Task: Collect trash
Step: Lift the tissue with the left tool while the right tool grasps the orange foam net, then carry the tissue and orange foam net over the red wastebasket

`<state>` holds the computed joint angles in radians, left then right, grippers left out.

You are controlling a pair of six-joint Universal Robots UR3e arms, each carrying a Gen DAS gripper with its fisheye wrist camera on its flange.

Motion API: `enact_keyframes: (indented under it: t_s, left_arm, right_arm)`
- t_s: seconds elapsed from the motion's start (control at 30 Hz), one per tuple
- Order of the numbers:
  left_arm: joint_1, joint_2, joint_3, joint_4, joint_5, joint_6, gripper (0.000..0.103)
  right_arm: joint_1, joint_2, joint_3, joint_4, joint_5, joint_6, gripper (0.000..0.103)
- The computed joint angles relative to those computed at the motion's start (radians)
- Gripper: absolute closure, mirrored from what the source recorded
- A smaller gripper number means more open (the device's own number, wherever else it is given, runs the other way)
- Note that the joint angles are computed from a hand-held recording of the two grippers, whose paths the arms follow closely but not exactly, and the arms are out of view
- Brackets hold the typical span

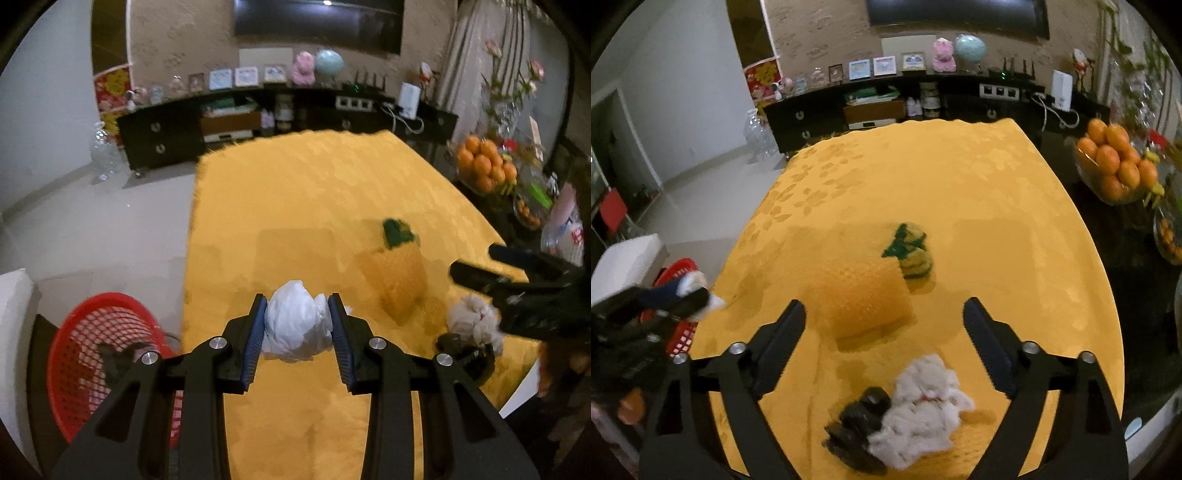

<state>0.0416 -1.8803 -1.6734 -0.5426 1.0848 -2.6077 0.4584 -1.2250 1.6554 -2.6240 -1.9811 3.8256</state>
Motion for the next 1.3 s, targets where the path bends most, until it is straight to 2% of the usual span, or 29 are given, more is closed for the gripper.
enact_keyframes:
  t_s: [0.1,0.23,0.43,0.73,0.8,1.0,1.1,1.3]
  left_arm:
    - [0.041,0.024,-0.001,-0.008,-0.027,-0.002,0.07]
    - [0.083,0.046,-0.004,0.006,-0.037,-0.004,0.07]
    - [0.137,0.068,0.003,-0.027,-0.077,0.002,0.07]
    - [0.145,0.066,0.014,-0.027,-0.082,-0.01,0.07]
    - [0.145,0.066,0.013,-0.025,-0.081,-0.011,0.07]
    - [0.151,0.065,0.013,-0.014,-0.077,-0.014,0.07]
    - [0.159,0.069,0.012,-0.007,-0.081,-0.021,0.07]
    - [0.178,0.081,0.005,0.024,-0.086,-0.046,0.07]
  right_arm:
    - [-0.012,0.058,-0.071,0.013,0.037,-0.047,0.012]
    - [-0.03,0.169,-0.226,0.124,0.057,-0.119,0.011]
    - [-0.063,0.281,-0.369,0.255,0.072,-0.134,0.011]
    - [-0.082,0.311,-0.366,0.264,0.101,-0.101,0.012]
    - [-0.086,0.303,-0.351,0.253,0.105,-0.096,0.026]
    - [-0.103,0.267,-0.287,0.201,0.15,-0.095,0.05]
    - [-0.102,0.246,-0.263,0.169,0.151,-0.086,0.053]
    - [-0.071,0.185,-0.219,0.079,0.118,-0.059,0.053]
